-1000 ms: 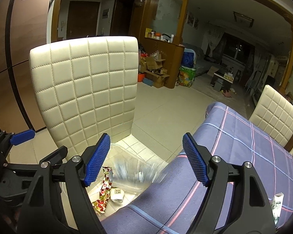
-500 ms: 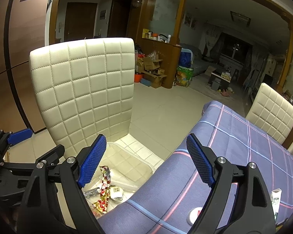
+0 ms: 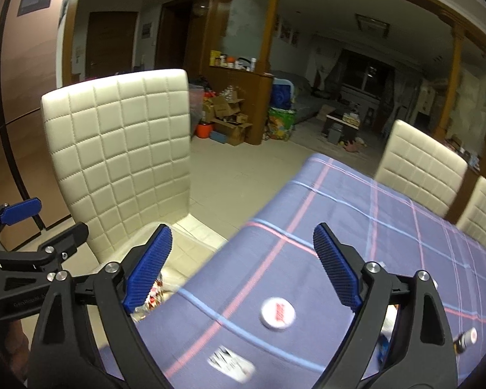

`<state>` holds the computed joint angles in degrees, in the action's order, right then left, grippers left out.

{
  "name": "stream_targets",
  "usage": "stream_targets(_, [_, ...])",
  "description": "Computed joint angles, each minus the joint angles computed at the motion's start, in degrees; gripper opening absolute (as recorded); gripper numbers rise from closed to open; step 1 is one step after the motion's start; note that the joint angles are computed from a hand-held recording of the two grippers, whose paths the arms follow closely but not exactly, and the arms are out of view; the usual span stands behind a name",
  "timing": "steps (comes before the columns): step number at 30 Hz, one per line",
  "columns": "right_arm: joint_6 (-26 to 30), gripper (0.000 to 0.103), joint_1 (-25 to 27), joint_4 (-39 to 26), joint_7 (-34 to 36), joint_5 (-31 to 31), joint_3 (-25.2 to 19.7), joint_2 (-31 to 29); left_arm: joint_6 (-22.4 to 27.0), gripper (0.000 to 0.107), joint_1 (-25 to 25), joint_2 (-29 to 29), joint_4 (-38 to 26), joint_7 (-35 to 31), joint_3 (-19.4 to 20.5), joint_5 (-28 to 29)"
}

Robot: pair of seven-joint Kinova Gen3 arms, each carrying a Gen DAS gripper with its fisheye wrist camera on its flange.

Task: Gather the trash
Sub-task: 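Move both open tools back over the table trash, then grasp the clear round lid with the right tool while the left tool grasps the white red-labelled cap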

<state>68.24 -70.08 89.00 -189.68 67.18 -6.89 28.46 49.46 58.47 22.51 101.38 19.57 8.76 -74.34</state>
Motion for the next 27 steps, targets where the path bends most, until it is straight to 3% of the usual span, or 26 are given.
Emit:
stream_targets(7, [5.9,0.093,-1.4,10.1,-8.8,-5.3,-3.2,-4.8,-1.5,0.088,3.5,3.2,-4.7,-5.7,1.3,0.4])
stream_targets(10, [5.7,0.095,-0.1,14.3,-12.6,-9.2,-5.4,-7.0,-2.9,0.088,4.9,5.4,-7.9,-10.2,1.0,2.4])
stream_targets(16, [0.5,0.097,2.5,23.7,-22.5,-15.9,-9.1,-11.4,-5.7,0.088,6.0,10.3,-14.7,-20.8,1.3,9.6])
stream_targets(20, [-0.6,0.099,2.6,26.4,-25.7,-17.8,-10.3,-11.4,-4.8,0.088,6.8,13.1,-18.8,-26.6,0.6,13.9])
stream_targets(27, [-7.0,0.099,4.7,29.2,-25.6,-18.9,-10.2,-11.3,-4.8,0.088,7.3,14.9,-22.6,-32.4,-1.7,21.7])
